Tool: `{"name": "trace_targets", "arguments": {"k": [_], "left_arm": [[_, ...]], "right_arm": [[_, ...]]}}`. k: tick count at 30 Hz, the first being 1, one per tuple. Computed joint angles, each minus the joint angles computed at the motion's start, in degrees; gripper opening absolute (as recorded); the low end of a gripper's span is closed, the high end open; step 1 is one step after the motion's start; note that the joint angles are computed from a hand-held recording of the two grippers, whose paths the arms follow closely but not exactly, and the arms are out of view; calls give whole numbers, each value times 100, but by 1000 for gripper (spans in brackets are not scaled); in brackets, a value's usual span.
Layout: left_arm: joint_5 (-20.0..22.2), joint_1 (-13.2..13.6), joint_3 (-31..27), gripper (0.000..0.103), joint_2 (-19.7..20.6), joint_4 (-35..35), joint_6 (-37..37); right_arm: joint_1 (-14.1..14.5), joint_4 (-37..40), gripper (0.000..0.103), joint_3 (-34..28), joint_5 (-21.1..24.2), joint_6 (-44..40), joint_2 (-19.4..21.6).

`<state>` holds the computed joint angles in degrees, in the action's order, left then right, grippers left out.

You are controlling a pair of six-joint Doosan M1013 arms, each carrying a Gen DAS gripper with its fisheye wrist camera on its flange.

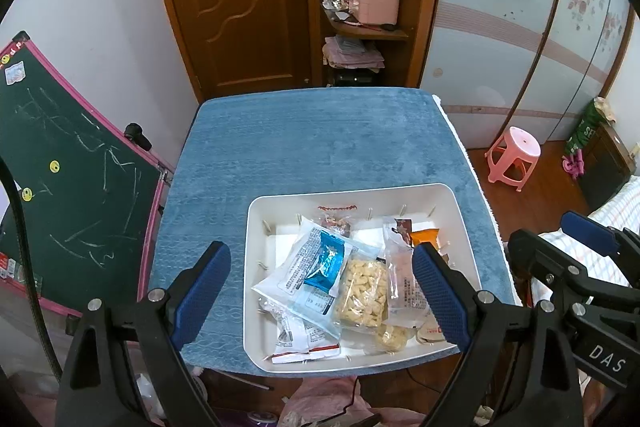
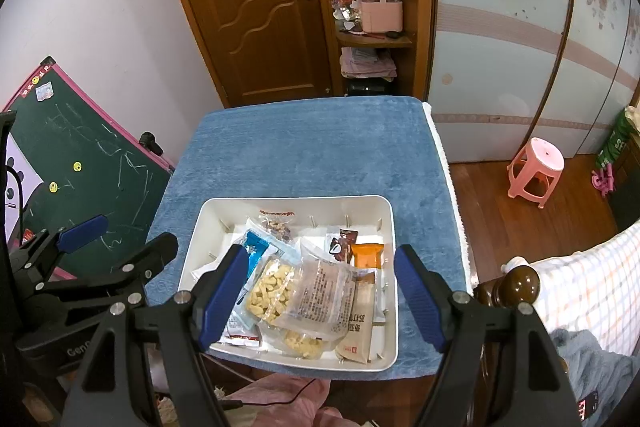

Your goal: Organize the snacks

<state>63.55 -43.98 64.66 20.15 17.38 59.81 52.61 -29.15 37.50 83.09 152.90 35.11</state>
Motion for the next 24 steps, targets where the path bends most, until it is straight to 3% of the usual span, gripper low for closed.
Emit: {"name": "trace_targets", "arguments": {"k": [24], "left_arm": [[5,-9,10,92,-7,21,-18]], "right_arm": [[11,-3,76,59,-19,103,-24]]}}
